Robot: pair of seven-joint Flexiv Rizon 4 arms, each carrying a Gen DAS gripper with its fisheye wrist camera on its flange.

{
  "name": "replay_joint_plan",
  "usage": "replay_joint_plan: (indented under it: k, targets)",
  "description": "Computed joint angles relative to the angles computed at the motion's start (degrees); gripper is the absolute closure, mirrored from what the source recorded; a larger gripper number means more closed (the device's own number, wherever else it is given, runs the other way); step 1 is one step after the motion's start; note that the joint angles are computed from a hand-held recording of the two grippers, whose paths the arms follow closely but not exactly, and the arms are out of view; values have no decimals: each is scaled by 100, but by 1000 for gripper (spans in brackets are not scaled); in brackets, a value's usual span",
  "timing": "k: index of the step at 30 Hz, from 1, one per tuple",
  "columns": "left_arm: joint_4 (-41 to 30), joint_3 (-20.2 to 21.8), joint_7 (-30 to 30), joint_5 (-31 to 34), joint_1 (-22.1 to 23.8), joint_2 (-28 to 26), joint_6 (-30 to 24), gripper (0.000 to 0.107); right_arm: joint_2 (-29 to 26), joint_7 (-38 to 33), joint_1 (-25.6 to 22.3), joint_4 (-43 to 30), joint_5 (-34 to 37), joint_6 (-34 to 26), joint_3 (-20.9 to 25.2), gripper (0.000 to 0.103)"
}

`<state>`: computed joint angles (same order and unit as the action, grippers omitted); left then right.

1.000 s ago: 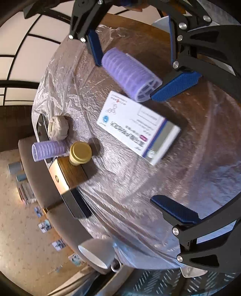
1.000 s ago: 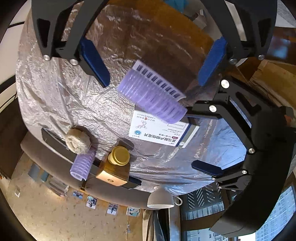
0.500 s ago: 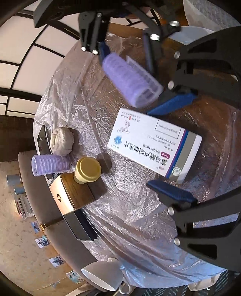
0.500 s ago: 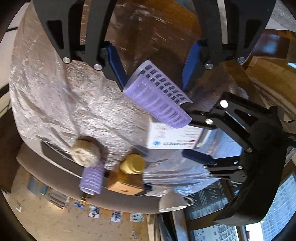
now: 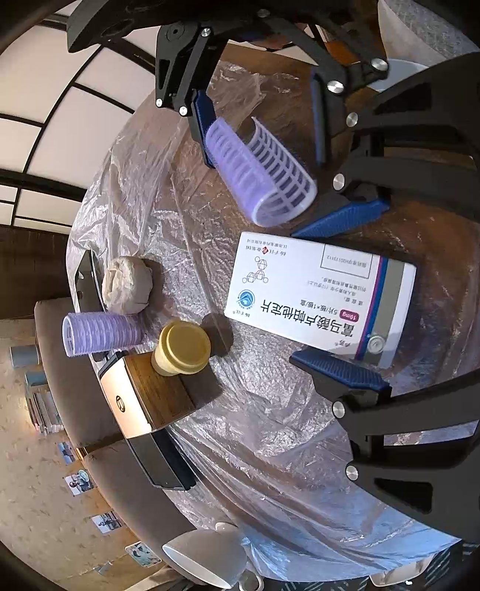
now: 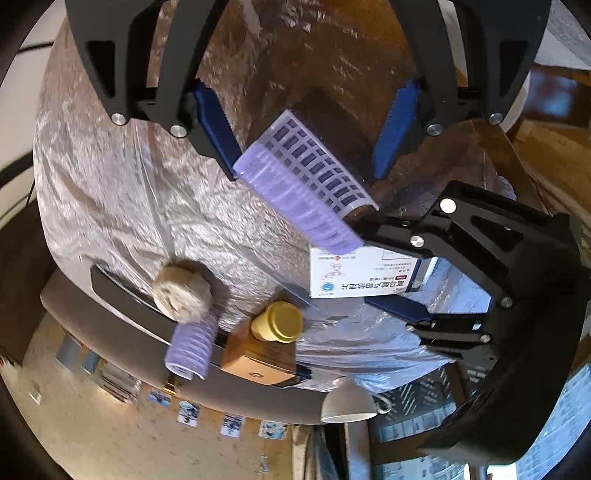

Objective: Collect trash
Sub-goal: 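Grasp the white medicine box with the left tool while the right tool grasps the lavender roller, then carry the medicine box and lavender roller with both tools over the white bin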

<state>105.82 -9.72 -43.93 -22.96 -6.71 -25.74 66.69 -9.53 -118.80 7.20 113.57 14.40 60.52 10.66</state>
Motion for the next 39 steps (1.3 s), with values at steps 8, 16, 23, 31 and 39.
replay_joint_plan:
  k: [8,16,23,31,39]
  targets:
    - [116,24,-127,-23,19,90,117,49,-17,-147,-123,-293,412,-449,0,52]
    - [525,-122,-209,-510,130,365,377,52,198,-44,-258,-399,1149,-777,-84,52]
    - [789,-131,-261,-678,50,510,513,53,242,229,-261,-382,1350,-962,-182,52]
    - [766,124,-664,-161,-155,476,444,53,366,319,-199,-219,1286,-917,-198,52]
    - [503,384,-1373,533,-326,348,369,48,430,391,-167,-114,1280,-907,-207,52]
